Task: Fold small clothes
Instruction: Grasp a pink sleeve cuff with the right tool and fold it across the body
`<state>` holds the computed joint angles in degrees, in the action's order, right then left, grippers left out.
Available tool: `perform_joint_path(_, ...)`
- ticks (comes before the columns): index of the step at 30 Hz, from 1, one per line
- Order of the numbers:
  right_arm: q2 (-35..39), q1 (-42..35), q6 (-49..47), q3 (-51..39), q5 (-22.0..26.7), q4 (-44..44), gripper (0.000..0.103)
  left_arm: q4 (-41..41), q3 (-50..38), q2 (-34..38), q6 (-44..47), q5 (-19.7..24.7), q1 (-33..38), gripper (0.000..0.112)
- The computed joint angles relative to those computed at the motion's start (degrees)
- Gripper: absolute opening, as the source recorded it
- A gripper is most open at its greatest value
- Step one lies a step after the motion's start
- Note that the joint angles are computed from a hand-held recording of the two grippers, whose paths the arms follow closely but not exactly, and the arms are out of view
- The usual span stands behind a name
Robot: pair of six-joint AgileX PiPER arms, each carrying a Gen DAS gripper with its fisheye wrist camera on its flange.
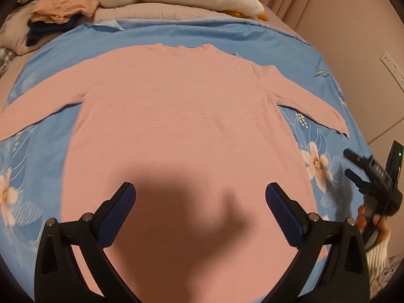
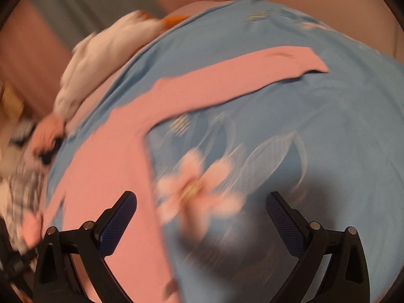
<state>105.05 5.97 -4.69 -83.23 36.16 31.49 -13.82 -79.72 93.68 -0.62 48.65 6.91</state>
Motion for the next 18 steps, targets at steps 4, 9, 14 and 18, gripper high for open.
perform_joint_path(4, 7.74, -7.78, -4.81, -6.94, 1.19, 13.43, 0.085, 1.06, -5.58, 5.23, -1.71, -1.64, -1.63, 0.102)
perform_joint_path(9, 14.3, -11.93, -1.44, -13.12, 0.81, 17.75, 0.068, 0.89, -12.92, 11.4, -2.27, -0.48, -2.38, 0.102)
perform_joint_path(14, 19.95, -14.27, -2.02, -18.82, -0.59, 26.43, 0.058, 0.12, -19.63, 16.86, -2.04, 1.45, -3.15, 0.102)
perform_joint_path(18, 23.54, -15.36, 0.02, -23.17, -2.69, 29.06, 0.034, -0.11, -23.24, 19.81, -1.64, 2.52, -3.45, 0.102)
